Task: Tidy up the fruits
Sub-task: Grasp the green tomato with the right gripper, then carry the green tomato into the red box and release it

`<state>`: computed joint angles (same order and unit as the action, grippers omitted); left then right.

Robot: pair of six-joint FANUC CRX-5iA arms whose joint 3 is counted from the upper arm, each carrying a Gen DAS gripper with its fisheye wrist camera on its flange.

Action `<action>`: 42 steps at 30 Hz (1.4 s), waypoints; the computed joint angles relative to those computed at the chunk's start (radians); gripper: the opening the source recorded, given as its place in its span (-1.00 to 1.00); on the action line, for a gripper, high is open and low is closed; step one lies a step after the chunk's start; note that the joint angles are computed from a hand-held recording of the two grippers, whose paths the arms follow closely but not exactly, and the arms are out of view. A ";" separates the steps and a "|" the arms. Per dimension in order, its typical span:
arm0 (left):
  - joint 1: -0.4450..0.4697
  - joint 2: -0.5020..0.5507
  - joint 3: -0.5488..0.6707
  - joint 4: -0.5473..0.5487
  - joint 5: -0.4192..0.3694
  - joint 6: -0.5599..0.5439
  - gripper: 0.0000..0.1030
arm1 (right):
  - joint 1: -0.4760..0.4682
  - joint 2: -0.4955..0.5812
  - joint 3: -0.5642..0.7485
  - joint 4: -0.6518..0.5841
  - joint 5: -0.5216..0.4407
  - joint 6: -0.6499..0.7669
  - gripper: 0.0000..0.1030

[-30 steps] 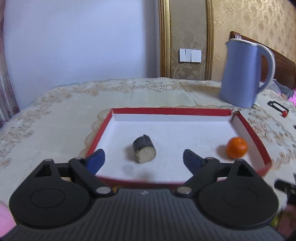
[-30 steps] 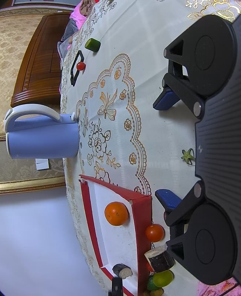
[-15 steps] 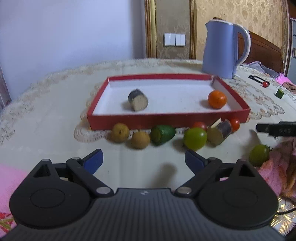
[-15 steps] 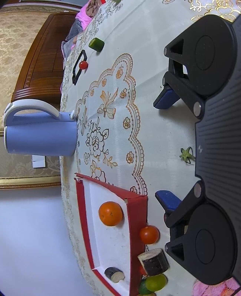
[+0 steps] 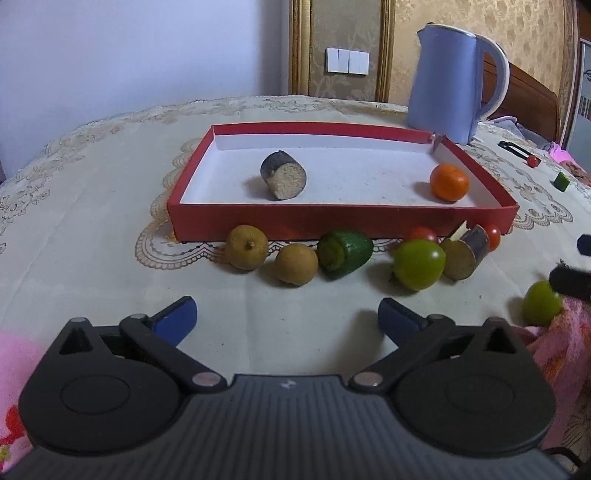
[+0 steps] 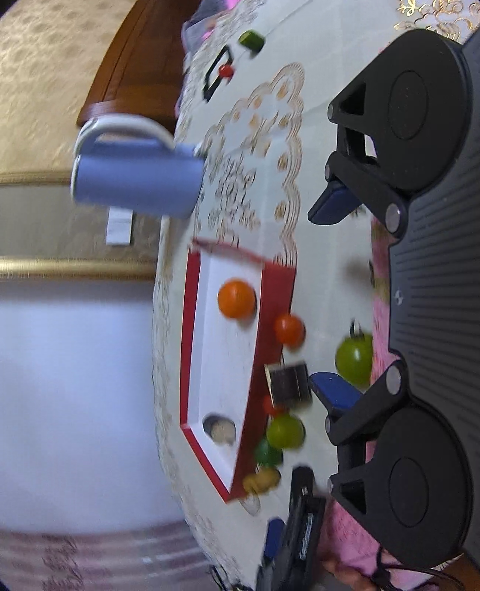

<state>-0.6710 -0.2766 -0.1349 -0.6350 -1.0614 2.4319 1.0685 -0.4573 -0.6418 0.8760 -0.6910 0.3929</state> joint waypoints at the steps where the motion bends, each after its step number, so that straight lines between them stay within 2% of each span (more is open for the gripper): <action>1: -0.001 0.002 0.001 -0.003 0.000 0.001 1.00 | 0.007 0.006 0.008 -0.012 0.000 0.018 0.70; 3: 0.000 0.000 -0.001 -0.003 0.004 0.000 1.00 | 0.015 0.011 0.012 -0.024 0.000 0.030 0.68; 6: 0.001 -0.002 -0.005 -0.005 0.009 -0.001 1.00 | 0.032 0.031 0.026 -0.035 -0.021 0.047 0.47; 9: 0.001 -0.005 -0.008 -0.004 0.013 -0.001 1.00 | 0.036 0.051 0.061 -0.114 -0.037 0.103 0.31; 14: -0.001 -0.006 -0.008 -0.007 0.013 -0.001 1.00 | 0.052 0.069 0.063 -0.099 -0.055 0.085 0.23; 18: -0.002 -0.005 -0.008 -0.007 0.014 -0.001 1.00 | 0.050 0.081 0.085 -0.158 -0.059 0.122 -0.06; 20: -0.002 -0.005 -0.008 -0.007 0.013 0.000 1.00 | 0.053 0.080 0.078 -0.147 -0.055 0.114 -0.09; 22: -0.002 -0.006 -0.008 -0.007 0.013 -0.001 1.00 | 0.055 0.077 0.070 -0.136 -0.047 0.104 -0.30; 33: -0.003 -0.006 -0.008 -0.007 0.015 0.002 1.00 | 0.020 0.071 0.068 -0.064 -0.020 0.032 -0.32; 42: -0.004 -0.006 -0.007 -0.007 0.019 0.006 1.00 | -0.037 0.151 0.135 -0.004 0.021 0.036 -0.32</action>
<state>-0.6754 -0.2830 -0.1420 -0.6416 -1.0429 2.4383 1.0310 -0.3059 -0.5067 0.8718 -0.6702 0.4289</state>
